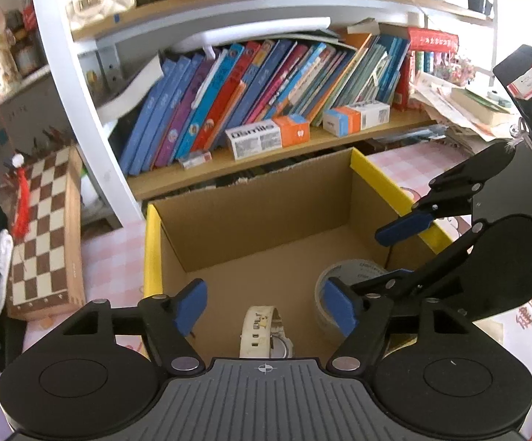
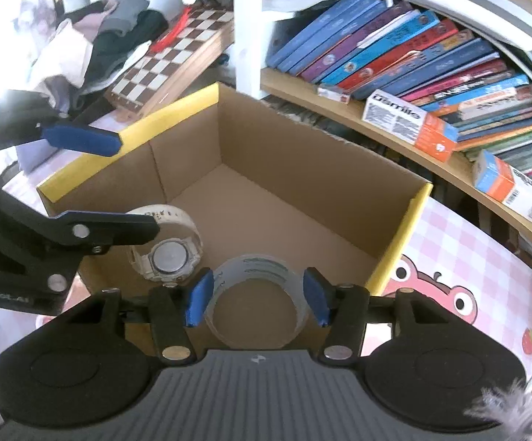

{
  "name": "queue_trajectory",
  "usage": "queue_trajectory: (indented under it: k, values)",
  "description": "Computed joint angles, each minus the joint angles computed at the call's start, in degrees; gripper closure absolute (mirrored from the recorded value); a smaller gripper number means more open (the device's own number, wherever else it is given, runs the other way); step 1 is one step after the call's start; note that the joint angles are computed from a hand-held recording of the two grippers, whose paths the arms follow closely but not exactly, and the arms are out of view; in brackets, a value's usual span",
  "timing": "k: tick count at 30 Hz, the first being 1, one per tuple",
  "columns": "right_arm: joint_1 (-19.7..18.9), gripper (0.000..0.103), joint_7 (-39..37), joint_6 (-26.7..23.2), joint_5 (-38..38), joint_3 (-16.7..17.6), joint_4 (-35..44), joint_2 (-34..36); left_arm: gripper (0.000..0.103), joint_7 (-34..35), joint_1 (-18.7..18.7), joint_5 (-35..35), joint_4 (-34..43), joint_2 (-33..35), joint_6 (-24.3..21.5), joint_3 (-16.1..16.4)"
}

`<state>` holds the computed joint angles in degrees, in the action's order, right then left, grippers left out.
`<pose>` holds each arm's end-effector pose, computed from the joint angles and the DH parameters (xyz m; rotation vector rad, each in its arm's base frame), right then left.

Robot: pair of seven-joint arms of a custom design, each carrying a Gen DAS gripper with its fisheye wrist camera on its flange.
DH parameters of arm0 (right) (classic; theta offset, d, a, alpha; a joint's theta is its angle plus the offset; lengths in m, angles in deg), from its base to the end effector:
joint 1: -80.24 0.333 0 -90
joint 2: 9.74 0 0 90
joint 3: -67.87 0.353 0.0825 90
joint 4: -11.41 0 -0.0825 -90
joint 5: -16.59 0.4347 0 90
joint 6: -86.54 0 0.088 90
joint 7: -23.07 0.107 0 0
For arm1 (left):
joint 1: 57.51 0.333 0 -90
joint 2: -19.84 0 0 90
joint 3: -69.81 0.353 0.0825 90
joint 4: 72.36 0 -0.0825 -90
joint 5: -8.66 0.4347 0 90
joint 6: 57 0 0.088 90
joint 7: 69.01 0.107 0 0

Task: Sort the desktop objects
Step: 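Lift both open tools out of the yellow box back over the table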

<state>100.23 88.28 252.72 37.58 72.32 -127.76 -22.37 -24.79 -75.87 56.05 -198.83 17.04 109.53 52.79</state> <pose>0.4957 0.2032 0.4735 -2.1636 1.2276 -0.4559 0.4618 -0.3850 0.4805 -1.1952 2.1662 -0.8451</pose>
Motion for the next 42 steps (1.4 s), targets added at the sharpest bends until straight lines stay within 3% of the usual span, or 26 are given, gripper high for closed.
queue_trajectory:
  k: [3,14,24,28,32,42]
  values:
    - [-0.55,0.040,2.30,2.62,-0.37,0.70,-1.85,-1.63,0.022,-2.71,0.34,3.48,-0.65,-1.23,0.23,-0.39]
    - [-4.52,0.027,13.86,10.09,-5.76,5.34,-9.48,-9.81,0.010,-17.93,4.15,17.16,-4.00,-7.46,2.95,-3.37]
    - [-13.50,0.020,28.87,12.66,-10.93,16.84,-16.54,-21.01,0.004,-33.44,9.93,30.14,-8.97,-16.86,8.39,-7.08]
    - [-17.67,0.017,36.74,11.88,-12.36,22.97,-19.41,-26.70,0.003,-33.35,10.31,28.41,-12.62,-20.58,10.32,-6.48]
    - [-18.79,0.015,43.70,9.55,-13.66,26.82,-21.99,-32.45,0.003,-28.25,9.20,22.05,-17.29,-24.17,12.24,-4.63]
    - [-15.77,0.011,58.13,0.21,-17.40,31.75,-26.74,-44.84,0.003,-17.76,2.96,9.23,-27.66,-32.39,12.21,1.05]
